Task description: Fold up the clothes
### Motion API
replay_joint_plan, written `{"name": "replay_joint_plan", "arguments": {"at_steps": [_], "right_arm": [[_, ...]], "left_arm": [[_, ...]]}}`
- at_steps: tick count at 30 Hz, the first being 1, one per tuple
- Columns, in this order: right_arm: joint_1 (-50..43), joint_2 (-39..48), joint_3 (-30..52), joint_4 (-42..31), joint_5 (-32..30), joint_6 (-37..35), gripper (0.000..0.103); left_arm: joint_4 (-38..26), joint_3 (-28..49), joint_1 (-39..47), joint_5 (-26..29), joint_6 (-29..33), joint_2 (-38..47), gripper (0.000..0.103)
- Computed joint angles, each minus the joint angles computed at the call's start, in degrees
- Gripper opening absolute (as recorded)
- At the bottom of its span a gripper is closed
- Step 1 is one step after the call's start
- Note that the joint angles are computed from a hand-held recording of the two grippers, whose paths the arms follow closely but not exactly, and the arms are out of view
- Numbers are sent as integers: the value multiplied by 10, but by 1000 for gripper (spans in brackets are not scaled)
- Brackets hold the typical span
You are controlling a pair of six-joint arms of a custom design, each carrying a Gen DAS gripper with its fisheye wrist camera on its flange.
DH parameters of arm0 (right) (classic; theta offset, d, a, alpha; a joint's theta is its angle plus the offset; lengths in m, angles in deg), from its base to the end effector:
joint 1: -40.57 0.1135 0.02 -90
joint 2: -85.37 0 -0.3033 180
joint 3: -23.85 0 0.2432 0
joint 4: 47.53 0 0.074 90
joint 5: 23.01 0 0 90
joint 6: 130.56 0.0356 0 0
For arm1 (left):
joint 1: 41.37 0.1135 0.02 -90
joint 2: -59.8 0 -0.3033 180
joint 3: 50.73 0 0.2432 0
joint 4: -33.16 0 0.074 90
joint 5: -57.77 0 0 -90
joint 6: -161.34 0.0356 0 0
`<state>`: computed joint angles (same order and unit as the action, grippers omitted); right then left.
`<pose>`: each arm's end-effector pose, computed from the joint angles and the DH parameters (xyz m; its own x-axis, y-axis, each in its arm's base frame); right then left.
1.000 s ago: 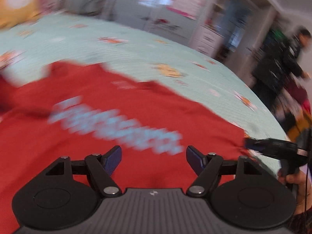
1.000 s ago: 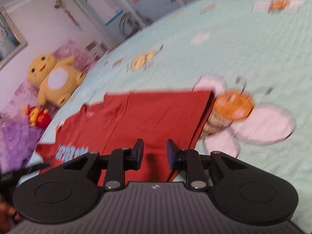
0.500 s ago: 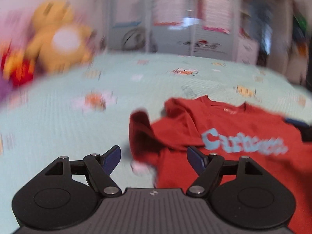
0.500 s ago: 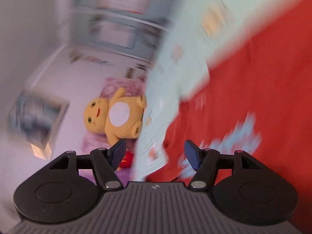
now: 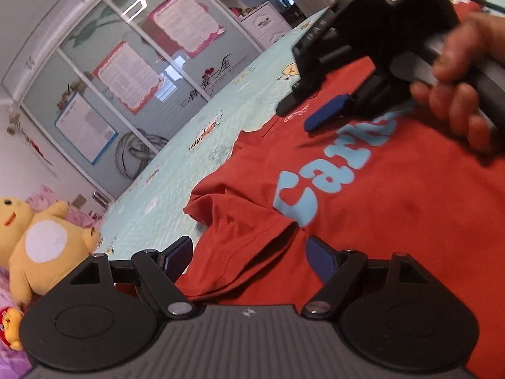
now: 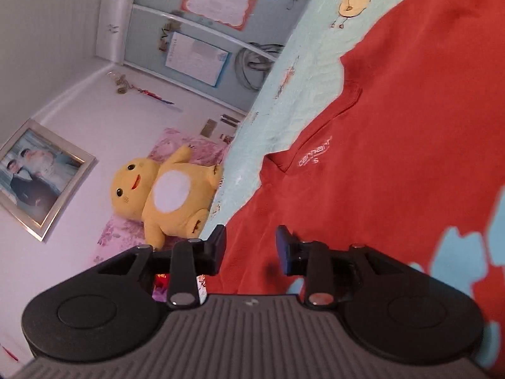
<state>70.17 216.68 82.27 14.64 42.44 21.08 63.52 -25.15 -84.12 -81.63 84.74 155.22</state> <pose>0.3373 0.2086 0.0891 -0.7845 0.4749 -0.3987 -0.2397 0.3607 0.9013 0.1707 -0.1210 0.1254 -0.4515 0.6228 -0.6390 0.1193 0.7518 0.6485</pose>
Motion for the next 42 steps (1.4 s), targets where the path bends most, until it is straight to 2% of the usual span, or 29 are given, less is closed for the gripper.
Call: {"name": "replay_joint_plan", "arguments": {"at_steps": [2, 4, 8, 11, 13, 14, 18, 20, 21, 22, 23, 24, 25, 29, 31, 33, 37, 39, 40, 41, 42], "right_arm": [[-9, -6, -2, -9, -12, -12, 33], [-16, -4, -1, -6, -22, -9, 33], [-19, 3, -12, 15, -29, -4, 33], [-17, 0, -30, 30, -27, -4, 33], [-18, 0, -36, 36, -28, -3, 33], [-20, 1, -38, 39, -30, -3, 33], [-22, -1, -42, 40, -33, -4, 33], [-23, -2, -42, 37, -35, -6, 33], [-24, -3, -42, 35, -36, -7, 33], [-24, -3, -41, 34, -37, -7, 33], [-24, -3, -41, 34, -38, -7, 33], [-25, -3, -41, 34, -38, -7, 33], [-25, -3, -40, 34, -39, -7, 33], [-25, -1, -39, 34, -38, -8, 33], [-24, -1, -38, 33, -37, -9, 33], [-23, -2, -39, 32, -36, -10, 33], [-22, -2, -38, 30, -34, -13, 33], [-22, -2, -36, 28, -34, -15, 33], [-22, -1, -35, 28, -34, -15, 33], [-21, -1, -35, 29, -34, -14, 33], [-21, -1, -35, 28, -34, -14, 33]], "left_arm": [[24, -2, 0, -9, 12, 18, 84], [12, 4, -9, -25, 14, 20, 84], [-156, 48, -47, -102, -21, -11, 84], [-234, 66, -69, -152, -20, -7, 84], [-268, 85, -70, -155, -19, -3, 84], [-271, 92, -73, -161, -6, 3, 84], [-152, 91, -51, -157, 122, 38, 81], [-114, 83, -33, -140, 157, 33, 78], [-99, 78, -25, -131, 168, 28, 71], [-89, 73, -14, -120, 166, 17, 56], [-101, 73, 2, -99, 147, -3, 46], [-125, 76, 24, -71, 119, -31, 26], [-142, 80, 54, -39, 92, -59, 12], [-188, 97, 210, 53, 13, -178, 9], [-208, 120, 310, 103, -22, -202, 7], [-230, 150, 404, 154, -53, -183, 2], [-283, 203, 524, 232, -123, -126, 1], [-295, 201, 583, 351, -190, -130, 2], [-265, 177, 619, 437, -221, -141, 6], [-223, 148, 656, 533, -255, -147, 12], [-181, 124, 686, 620, -287, -144, 40]]}}
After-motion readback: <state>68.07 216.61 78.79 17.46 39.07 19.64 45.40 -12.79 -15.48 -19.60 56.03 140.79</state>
